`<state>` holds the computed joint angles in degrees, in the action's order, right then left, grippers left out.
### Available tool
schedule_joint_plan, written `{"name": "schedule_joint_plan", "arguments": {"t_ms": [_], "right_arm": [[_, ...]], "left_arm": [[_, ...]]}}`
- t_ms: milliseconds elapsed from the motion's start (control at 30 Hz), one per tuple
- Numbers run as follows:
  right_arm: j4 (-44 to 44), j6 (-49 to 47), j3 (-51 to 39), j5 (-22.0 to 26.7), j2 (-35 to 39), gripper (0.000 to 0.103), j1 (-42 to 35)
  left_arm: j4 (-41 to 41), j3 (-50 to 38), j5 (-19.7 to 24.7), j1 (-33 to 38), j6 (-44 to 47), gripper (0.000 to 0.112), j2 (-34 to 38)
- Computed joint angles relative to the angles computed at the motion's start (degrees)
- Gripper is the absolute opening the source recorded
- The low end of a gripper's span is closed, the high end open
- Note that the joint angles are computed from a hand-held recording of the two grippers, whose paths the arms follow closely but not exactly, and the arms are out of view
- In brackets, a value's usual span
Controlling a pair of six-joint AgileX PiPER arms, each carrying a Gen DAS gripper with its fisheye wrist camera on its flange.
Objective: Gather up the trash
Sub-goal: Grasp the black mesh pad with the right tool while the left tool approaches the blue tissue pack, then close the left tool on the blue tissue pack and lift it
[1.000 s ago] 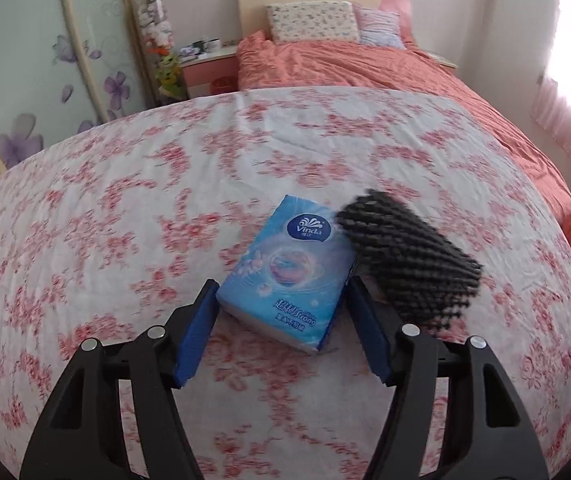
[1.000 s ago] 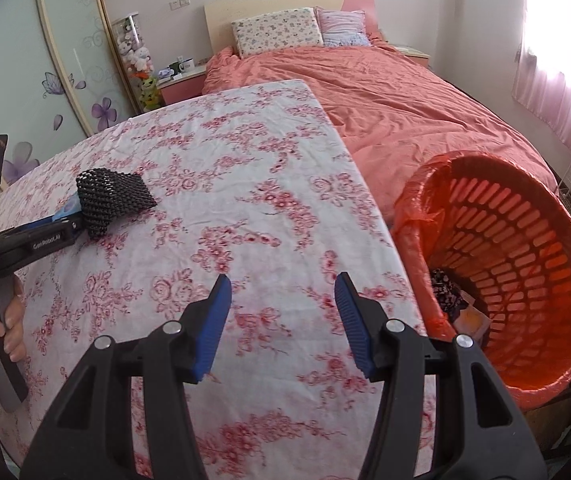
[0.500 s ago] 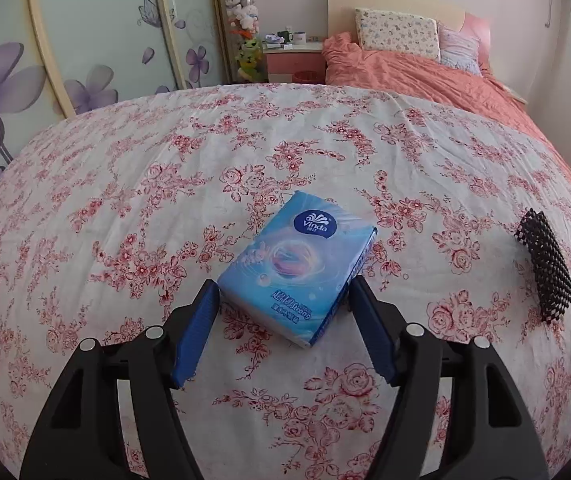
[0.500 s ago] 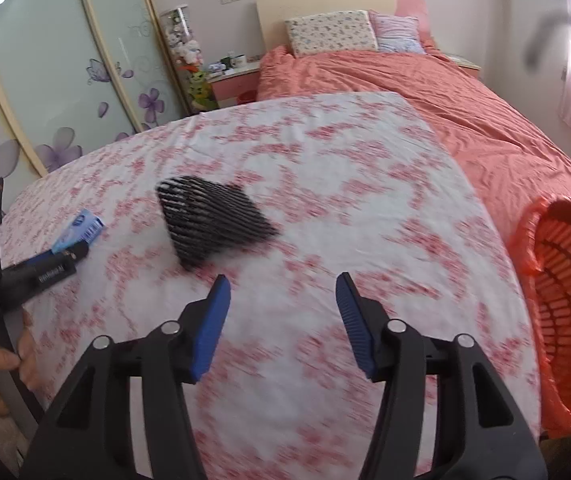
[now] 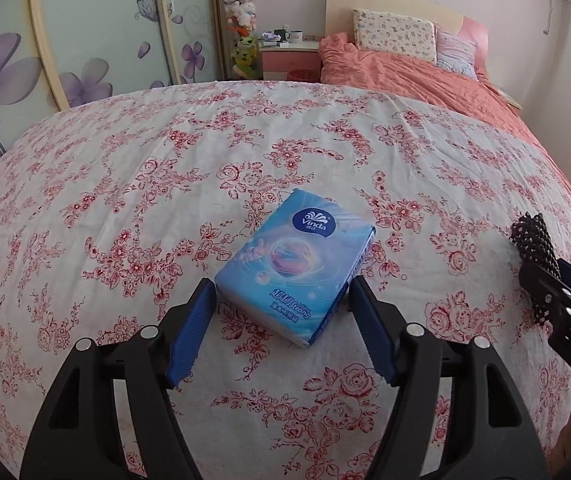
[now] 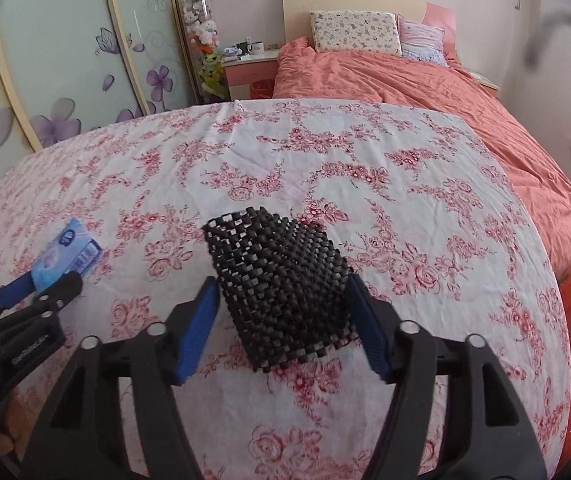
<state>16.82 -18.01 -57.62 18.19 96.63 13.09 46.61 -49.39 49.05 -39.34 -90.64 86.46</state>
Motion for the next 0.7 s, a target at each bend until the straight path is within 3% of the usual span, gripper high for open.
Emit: {"name": "schedule_joint_plan", "arguments": {"t_ms": [67, 133, 167, 267, 533, 700], "right_arm": [[-1.5, 1.7, 0.3, -0.5, -0.2, 0.037, -0.4], [3.2, -3.0, 0.9, 0.0, -0.7, 0.019, -2.2], [6.5, -6.2, 1.3, 0.6, -1.0, 0.016, -3.5], [11.9, -12.7, 3.7, 1.2, -3.1, 0.013, -6.8], [15.0, -19.6, 8.3, 2.2, -7.3, 0.013, -13.9], [10.0, -15.9, 10.0, -1.4, -7.4, 0.014, -11.9]], "left_arm": [[0.0, 0.0, 0.0, 0.0, 0.0, 0.068, 0.0], [0.0, 0.0, 0.1, -0.1, -0.1, 0.068, 0.0], [0.0, -0.1, 0.1, -0.1, -0.1, 0.068, 0.1], [0.1, 0.1, -0.3, 0.1, 0.1, 0.068, -0.1], [0.1, -0.4, -3.6, 2.2, 4.1, 0.069, 0.4], [0.0, -1.0, -5.4, 2.0, 6.5, 0.069, 1.1]]}}
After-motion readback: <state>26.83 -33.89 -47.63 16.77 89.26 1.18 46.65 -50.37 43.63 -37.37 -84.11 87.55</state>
